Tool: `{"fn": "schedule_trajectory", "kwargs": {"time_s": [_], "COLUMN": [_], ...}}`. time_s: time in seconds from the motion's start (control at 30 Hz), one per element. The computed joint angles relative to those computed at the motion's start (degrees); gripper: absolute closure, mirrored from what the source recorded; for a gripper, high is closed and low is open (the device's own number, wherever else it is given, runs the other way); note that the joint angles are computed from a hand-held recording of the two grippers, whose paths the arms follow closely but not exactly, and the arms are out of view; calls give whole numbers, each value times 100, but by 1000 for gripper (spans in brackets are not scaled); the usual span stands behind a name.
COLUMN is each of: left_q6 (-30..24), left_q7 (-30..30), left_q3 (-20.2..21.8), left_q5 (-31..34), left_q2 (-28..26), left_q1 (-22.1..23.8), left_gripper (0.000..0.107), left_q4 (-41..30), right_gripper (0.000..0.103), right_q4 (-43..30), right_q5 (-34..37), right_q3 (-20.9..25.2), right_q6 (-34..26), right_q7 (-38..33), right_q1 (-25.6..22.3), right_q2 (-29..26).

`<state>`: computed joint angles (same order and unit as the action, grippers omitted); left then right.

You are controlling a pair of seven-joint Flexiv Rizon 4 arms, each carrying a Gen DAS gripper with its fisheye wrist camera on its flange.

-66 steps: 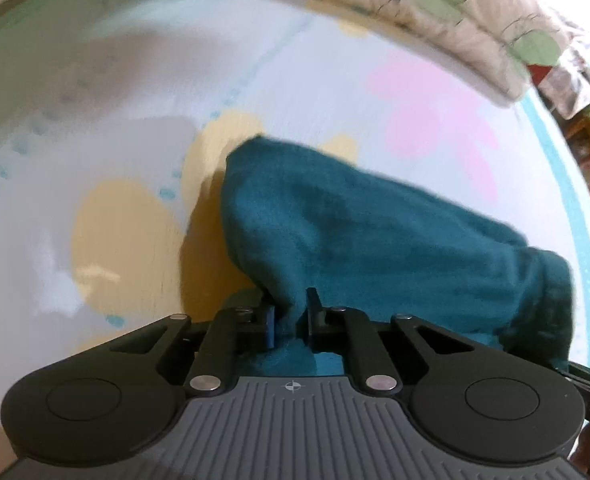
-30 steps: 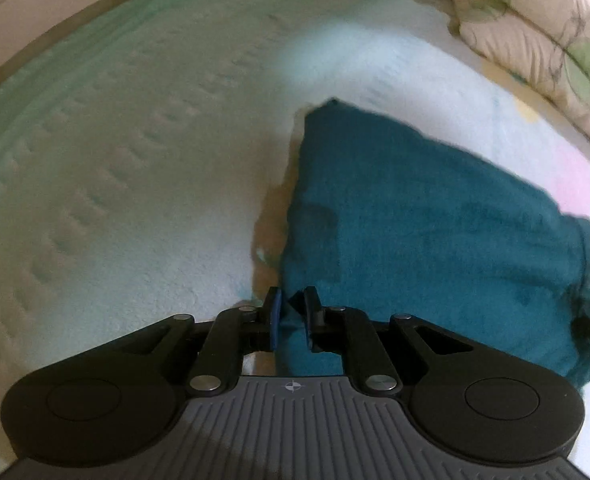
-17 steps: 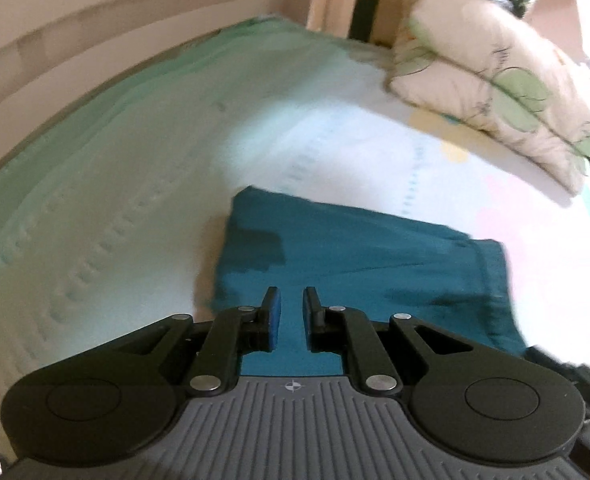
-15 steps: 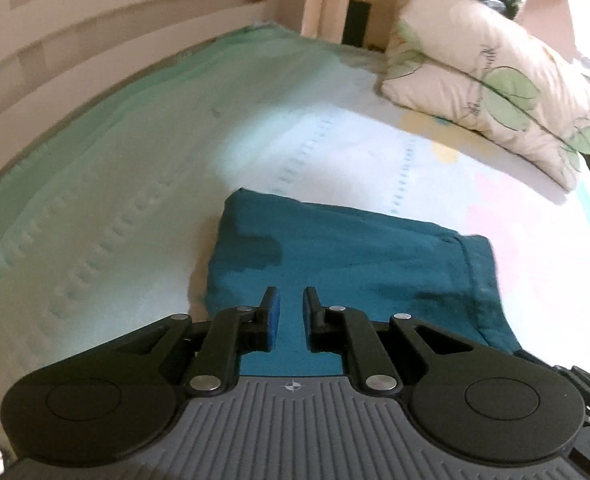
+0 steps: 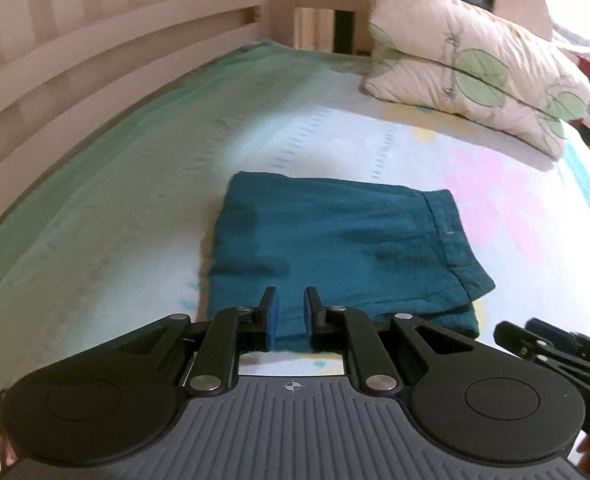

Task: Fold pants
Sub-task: 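Open both grippers and withdraw from the folded pants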

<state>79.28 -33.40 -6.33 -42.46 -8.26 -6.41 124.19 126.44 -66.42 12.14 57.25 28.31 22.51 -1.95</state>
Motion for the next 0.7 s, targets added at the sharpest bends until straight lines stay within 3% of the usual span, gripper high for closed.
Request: {"fn": "schedule_trajectory", "kwargs": {"time_s": [0.37,0.7], "left_q6": [-388,-298], "left_q7": [-25,-69], "left_q3": [231,201], "left_q5": [-7,-65], "left_q2": [306,255], "left_q1": [-57,-110], "left_gripper": [94,94], "left_q4": [241,317], "right_gripper": [53,53], "right_q4": [-228,-373], "right_q5": [164,440], "right_q3": [123,152], "right_q6": [-282,-500], "right_q7": [-141,-357], "right_q1": [199,349], "right_q2": [36,-40]}}
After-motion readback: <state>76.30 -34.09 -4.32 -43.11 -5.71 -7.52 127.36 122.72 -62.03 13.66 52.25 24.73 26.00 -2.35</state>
